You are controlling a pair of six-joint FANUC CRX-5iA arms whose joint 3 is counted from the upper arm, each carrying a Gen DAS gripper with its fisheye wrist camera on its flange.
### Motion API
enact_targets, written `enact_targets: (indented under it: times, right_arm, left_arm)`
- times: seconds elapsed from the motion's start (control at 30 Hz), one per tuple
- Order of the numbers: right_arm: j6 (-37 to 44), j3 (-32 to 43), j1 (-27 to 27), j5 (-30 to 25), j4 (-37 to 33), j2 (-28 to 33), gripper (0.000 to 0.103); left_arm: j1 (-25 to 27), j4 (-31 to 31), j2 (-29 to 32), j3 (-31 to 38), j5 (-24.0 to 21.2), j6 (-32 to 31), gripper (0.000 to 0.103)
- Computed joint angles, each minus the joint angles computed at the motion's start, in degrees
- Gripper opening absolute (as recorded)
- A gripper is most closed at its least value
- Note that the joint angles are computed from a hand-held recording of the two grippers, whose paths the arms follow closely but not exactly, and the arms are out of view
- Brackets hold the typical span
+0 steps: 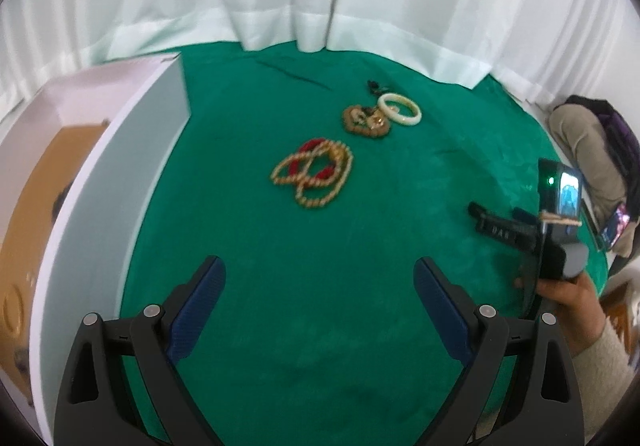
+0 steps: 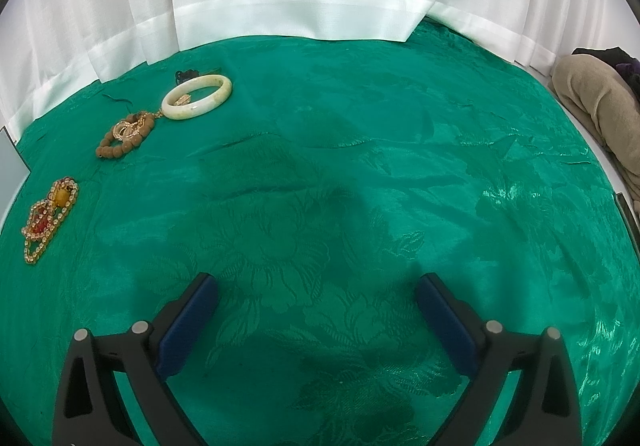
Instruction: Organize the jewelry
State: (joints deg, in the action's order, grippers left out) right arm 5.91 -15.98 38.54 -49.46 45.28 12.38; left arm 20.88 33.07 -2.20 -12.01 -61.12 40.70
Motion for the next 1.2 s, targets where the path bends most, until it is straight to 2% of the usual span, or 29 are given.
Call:
enact_targets:
  times: [0.17, 0.47, 0.7, 0.87, 0.93, 1.07, 1.2]
  right_arm:
    - [0.4, 0.7, -0.1, -0.2, -0.4, 0.4, 0.103]
    - [0.6, -0.5, -0.1, 1.1, -1.1, -1.2, 0.103]
    - [-8.4, -7.1, 3.4, -0.7, 8.5, -7.5, 0.103]
    - [-11.5, -11.7, 5.5, 0.2, 10.8, -12.4, 0.103]
    - [-12.6, -13.7, 6.0, 1.4, 11.2, -14.4, 0.103]
    - [-12.7, -15.8, 5.9, 3.2, 9.6, -17.2, 0.103]
    - [-12.5, -16.4, 5.6, 4.0, 5.5, -19.0, 0.103]
  left_arm:
    - [-2.0, 1.4, 1.5, 1.3, -1.0, 0.2, 0.096]
    - [-1.7, -1.6, 1.2, 1.3, 0.0, 1.2, 0.096]
    - [-1.1, -2.8, 2.1, 1.8, 0.9, 2.8, 0.096]
    - [-1.5, -2.2, 3.5, 3.4, 1.4, 2.8, 0.096]
    - [-1.9, -1.2, 4.9, 4.9, 1.5, 2.3, 0.096]
    - [-3.1, 0.8, 12.1, 12.8, -2.5, 2.7, 0.096]
    - [-5.1, -1.2, 18.0, 19.7, -3.7, 3.5, 0.095]
